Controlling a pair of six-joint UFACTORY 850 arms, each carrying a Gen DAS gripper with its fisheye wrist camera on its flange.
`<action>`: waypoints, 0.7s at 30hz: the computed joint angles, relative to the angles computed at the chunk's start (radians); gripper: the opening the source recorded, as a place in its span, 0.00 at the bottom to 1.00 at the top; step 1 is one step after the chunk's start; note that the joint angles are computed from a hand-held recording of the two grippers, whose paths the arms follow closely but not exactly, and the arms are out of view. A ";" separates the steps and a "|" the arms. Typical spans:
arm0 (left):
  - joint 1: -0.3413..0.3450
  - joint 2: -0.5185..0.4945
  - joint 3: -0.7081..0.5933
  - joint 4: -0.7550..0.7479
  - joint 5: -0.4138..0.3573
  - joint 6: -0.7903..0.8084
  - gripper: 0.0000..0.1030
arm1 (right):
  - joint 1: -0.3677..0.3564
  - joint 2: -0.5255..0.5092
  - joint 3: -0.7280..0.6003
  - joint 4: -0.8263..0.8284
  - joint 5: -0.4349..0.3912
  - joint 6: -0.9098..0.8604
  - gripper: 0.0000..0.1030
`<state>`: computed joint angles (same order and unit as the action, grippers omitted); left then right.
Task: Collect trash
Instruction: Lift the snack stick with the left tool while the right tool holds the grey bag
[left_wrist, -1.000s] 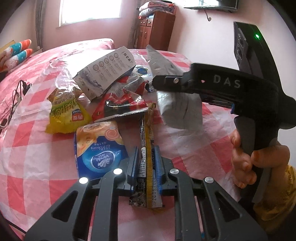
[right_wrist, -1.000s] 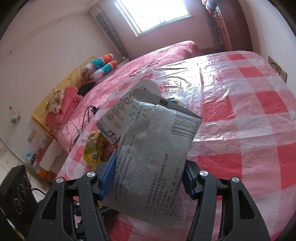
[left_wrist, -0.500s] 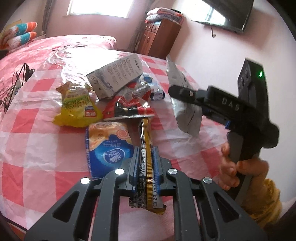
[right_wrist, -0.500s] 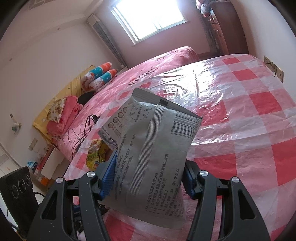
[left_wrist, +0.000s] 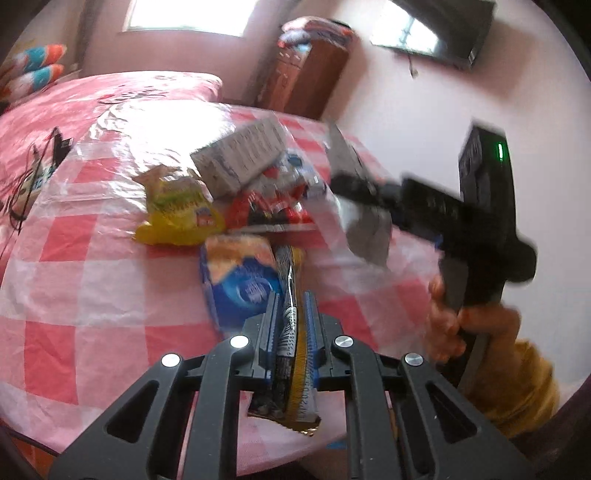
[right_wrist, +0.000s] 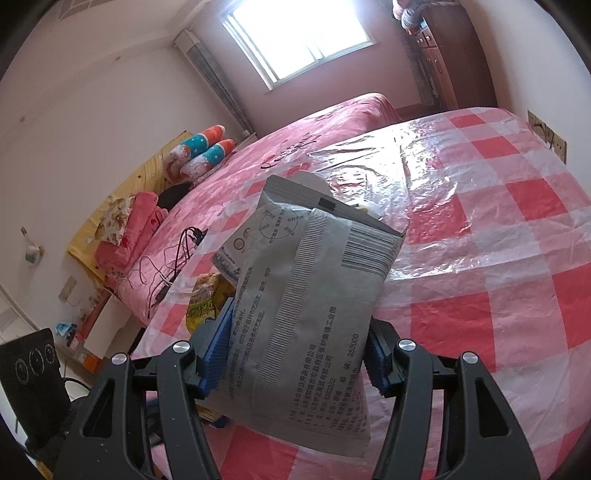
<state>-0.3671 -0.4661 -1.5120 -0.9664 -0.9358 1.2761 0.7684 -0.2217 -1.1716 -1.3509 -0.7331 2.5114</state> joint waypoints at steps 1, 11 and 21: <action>-0.009 0.013 0.016 0.009 0.007 0.007 0.15 | -0.001 -0.006 -0.007 0.012 0.003 -0.015 0.60; -0.080 0.037 0.055 0.087 0.106 0.054 0.44 | 0.004 -0.030 -0.040 0.068 -0.015 -0.074 0.60; -0.101 0.062 0.098 0.054 0.211 0.107 0.11 | 0.020 -0.042 -0.069 0.140 -0.080 -0.143 0.60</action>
<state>-0.4684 -0.4041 -1.4137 -0.9122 -0.7251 1.3829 0.7879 -0.2635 -1.2407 -1.2108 -0.8131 2.3679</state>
